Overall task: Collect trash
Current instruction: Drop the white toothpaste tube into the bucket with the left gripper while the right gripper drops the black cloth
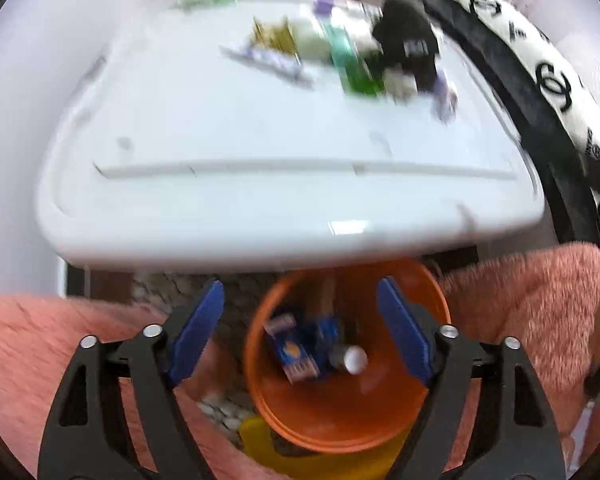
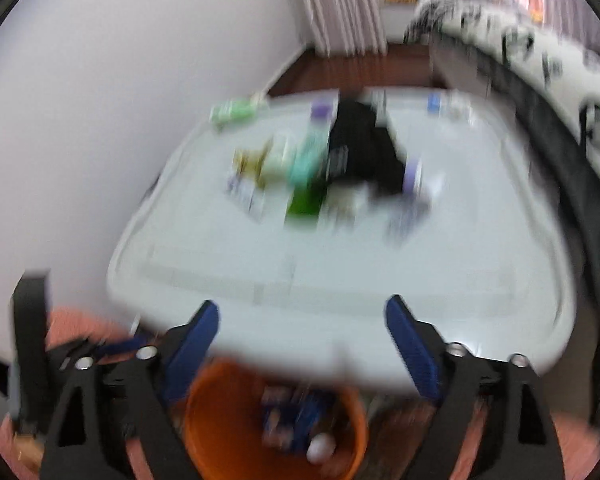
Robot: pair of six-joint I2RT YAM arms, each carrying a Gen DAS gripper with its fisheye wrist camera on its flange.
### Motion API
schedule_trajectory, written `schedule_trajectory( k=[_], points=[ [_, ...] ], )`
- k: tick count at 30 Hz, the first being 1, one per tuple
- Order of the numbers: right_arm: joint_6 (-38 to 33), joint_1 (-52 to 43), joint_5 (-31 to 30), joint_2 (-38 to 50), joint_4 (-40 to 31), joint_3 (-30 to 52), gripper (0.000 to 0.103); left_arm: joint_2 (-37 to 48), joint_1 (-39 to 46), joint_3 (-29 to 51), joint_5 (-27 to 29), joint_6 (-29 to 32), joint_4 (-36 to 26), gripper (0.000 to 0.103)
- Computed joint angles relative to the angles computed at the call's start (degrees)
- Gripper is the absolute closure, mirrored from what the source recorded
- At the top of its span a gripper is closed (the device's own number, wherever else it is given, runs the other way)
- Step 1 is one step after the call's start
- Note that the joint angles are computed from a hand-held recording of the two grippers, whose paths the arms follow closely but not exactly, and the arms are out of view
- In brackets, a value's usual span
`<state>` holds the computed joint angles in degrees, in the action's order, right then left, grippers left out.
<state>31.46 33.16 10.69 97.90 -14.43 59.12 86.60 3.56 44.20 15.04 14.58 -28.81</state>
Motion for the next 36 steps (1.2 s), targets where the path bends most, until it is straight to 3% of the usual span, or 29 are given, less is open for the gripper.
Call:
schedule_trajectory(
  k=[5, 9, 10, 11, 12, 13, 14, 15, 16, 18, 24, 28, 31, 36],
  points=[
    [-7.6, -6.4, 3.5, 13.7, -1.0, 16.7, 0.008, -2.5, -0.1, 2.4, -2.8, -1.9, 3.2, 0.024],
    [-8.3, -10.0, 3.9, 29.6, -10.0, 36.8, 0.008, -1.5, -0.1, 4.3, -4.6, -3.0, 6.3, 0.024],
    [-7.7, -10.7, 3.9, 33.8, -13.7, 42.5, 0.013, -0.7, -0.1, 5.0, -4.8, -3.2, 6.6, 0.024],
    [-7.1, -11.0, 4.8, 36.6, -16.6, 46.6, 0.019, 0.2, 0.1, 5.8, -4.7, -3.3, 6.6, 0.024],
    [-7.2, -11.3, 4.9, 37.8, -17.1, 48.0, 0.039, 1.3, 0.3, 6.8, -4.6, -3.5, 6.6, 0.024],
    [-8.0, -11.6, 4.4, 38.8, -18.4, 50.0, 0.067, 2.1, 0.4, 7.4, -4.5, -3.6, 6.5, 0.024],
    [-7.9, -12.0, 3.4, 38.8, -19.1, 50.5, 0.081, 2.5, 0.7, 7.9, -4.3, -3.4, 6.3, 0.024],
    [-6.9, -12.6, 1.3, 37.2, -18.4, 48.9, 0.092, 3.2, 0.7, 8.5, -4.3, -3.3, 6.4, 0.024],
    [-6.1, -13.1, -0.5, 34.5, -15.6, 45.3, 0.095, 3.5, 0.9, 8.6, -4.3, -3.4, 6.8, 0.024],
    [-5.7, -13.2, -2.1, 30.0, -12.0, 40.1, 0.095, 4.4, 0.8, 9.2, -4.2, -3.9, 6.9, 0.024],
    [-3.1, -14.4, -9.4, 6.5, 5.4, 13.1, 0.095, 8.2, -1.4, 11.5, -4.2, -5.8, 7.9, 0.024],
    [-2.6, -13.2, -6.5, -3.7, 13.1, 1.3, 0.095, 12.5, -4.1, 14.0, -4.3, -6.8, 10.9, 0.024],
    [-4.0, -11.5, -2.1, -6.0, 17.1, -3.5, 0.095, 18.6, -6.0, 19.7, -6.1, -9.3, 10.5, 0.024],
    [-2.7, -13.4, -6.7, -3.3, 23.2, -7.2, 0.095, 33.2, -7.6, 38.5, -6.9, -19.5, 1.1, 0.024]
  ],
)
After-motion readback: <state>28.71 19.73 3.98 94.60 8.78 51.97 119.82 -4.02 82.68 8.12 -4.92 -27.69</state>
